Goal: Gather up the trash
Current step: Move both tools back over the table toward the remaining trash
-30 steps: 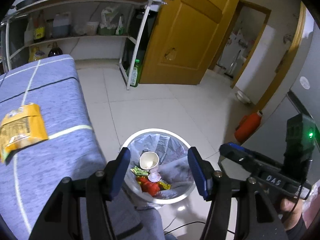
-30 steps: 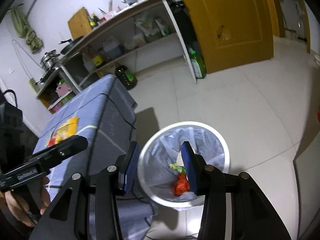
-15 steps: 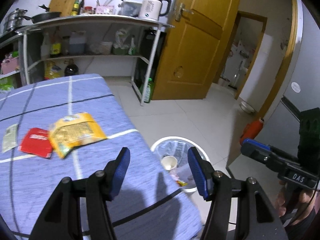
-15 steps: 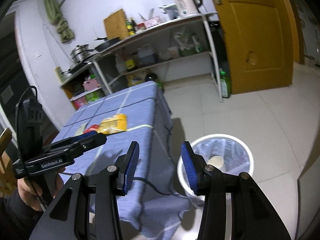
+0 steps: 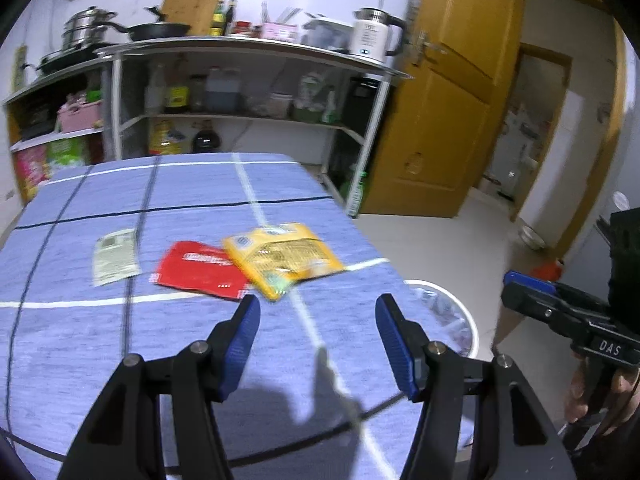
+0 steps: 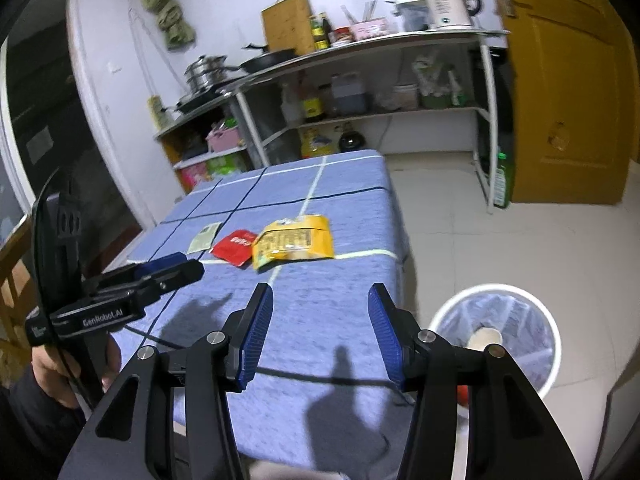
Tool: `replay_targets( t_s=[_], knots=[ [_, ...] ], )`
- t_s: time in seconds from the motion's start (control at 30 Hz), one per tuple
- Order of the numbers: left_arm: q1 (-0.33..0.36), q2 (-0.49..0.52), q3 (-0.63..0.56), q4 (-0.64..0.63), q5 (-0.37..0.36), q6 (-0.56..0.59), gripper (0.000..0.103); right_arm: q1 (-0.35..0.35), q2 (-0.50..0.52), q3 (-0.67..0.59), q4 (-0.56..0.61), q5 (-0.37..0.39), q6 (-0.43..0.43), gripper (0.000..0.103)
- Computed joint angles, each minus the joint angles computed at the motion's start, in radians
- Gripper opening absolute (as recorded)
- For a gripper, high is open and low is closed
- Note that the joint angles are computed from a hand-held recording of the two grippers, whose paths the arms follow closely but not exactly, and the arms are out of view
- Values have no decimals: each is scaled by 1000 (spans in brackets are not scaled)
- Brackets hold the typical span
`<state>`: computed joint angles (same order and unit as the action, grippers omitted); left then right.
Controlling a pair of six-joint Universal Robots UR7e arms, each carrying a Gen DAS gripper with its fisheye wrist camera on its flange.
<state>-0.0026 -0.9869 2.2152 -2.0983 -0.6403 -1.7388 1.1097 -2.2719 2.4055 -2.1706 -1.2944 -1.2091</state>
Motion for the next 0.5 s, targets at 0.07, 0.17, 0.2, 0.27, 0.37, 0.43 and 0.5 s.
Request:
replay_targets(
  t_s=[0.07,0.17,0.2,0.27,0.37,0.43,0.5],
  knots=[
    [-1,-33,21,41,-7,-40,62,49,26,16,-40,-30,29,51],
    [-9,-86,49,128,-15,-110,63,130,84,36,-104,-73,78,51],
    [-9,-106,58,159,-16,-130,63,150,97,42,-122,-84,92,51],
    [-8,-148,79,210,-21,-172,63,200,143,51,-164,-110,121,51],
    [-4,-209,96,329,-31,-245,64,267,199,63,-212,-147,144,51],
    [4,-250,116,371,-41,-280,65,311,243,71,-249,-172,158,51],
    [20,-288,134,412,-49,-318,65,351,290,76,-283,-193,172,51]
  ],
)
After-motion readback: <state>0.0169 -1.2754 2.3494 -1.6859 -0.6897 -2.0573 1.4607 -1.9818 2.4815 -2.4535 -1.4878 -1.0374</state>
